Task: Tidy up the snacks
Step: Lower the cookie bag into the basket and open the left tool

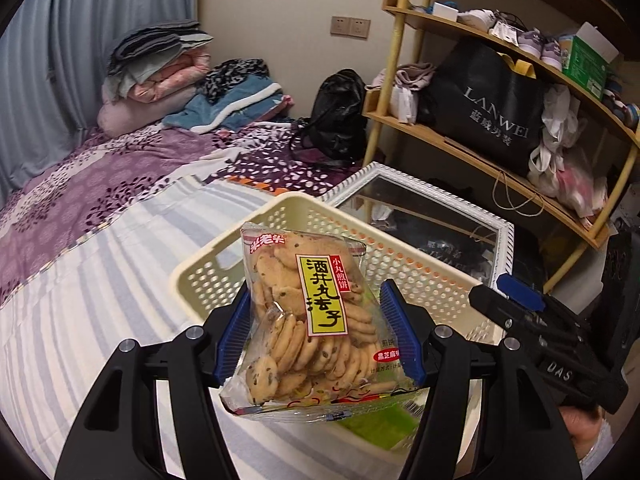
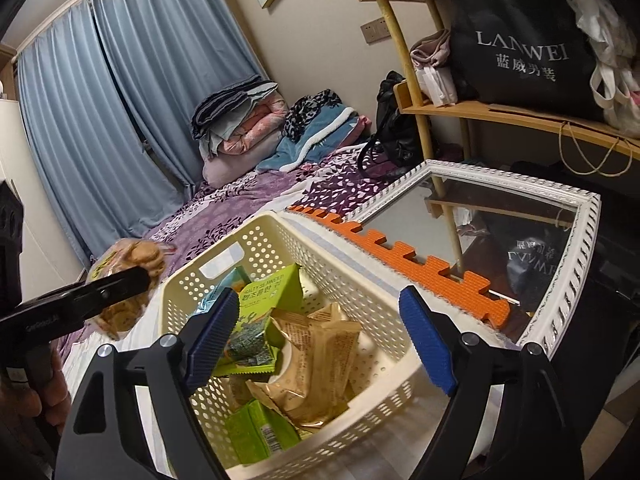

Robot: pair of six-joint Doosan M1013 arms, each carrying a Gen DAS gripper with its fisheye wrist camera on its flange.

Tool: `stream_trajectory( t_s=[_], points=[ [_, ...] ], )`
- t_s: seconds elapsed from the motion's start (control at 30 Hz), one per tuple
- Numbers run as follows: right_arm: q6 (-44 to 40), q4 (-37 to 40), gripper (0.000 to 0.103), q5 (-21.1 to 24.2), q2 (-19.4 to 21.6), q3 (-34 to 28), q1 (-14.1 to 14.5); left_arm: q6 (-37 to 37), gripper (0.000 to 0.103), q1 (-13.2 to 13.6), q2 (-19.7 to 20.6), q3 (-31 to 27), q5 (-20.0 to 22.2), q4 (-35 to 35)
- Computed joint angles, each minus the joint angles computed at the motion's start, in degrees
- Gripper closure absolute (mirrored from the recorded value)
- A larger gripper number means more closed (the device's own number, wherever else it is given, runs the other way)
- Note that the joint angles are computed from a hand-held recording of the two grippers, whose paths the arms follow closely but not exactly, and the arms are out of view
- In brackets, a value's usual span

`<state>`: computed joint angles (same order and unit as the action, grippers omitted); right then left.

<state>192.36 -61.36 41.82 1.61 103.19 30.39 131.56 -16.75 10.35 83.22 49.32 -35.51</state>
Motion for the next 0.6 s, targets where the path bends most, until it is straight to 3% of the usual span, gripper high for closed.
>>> stream_trajectory(
  t_s=[0.1, 0.17, 0.2, 0.6],
  points=[
    [0.2, -0.3, 0.021, 0.7, -0.3, 0.3, 0.2, 0.4, 0.037, -1.0, 0.6, -0.4, -0.5, -0.3],
    [0.6, -0.4, 0.021, 0.8, -0.5, 0.6, 0.1, 0.3, 0.02, -1.6, 0.8, -0.6, -0.9, -0.4],
    [0.8, -0.5, 0.02, 0.8, -0.7, 0.8, 0.1, 0.3, 0.006, -1.7, 0.7, -0.4, -1.6, -0.4],
    [1.4, -1.1, 0.015, 0.4, -0.9, 1.0, 0.3, -4.1, 0.005, -0.5, 0.7, -0.7, -3.0, 3.1]
  ],
)
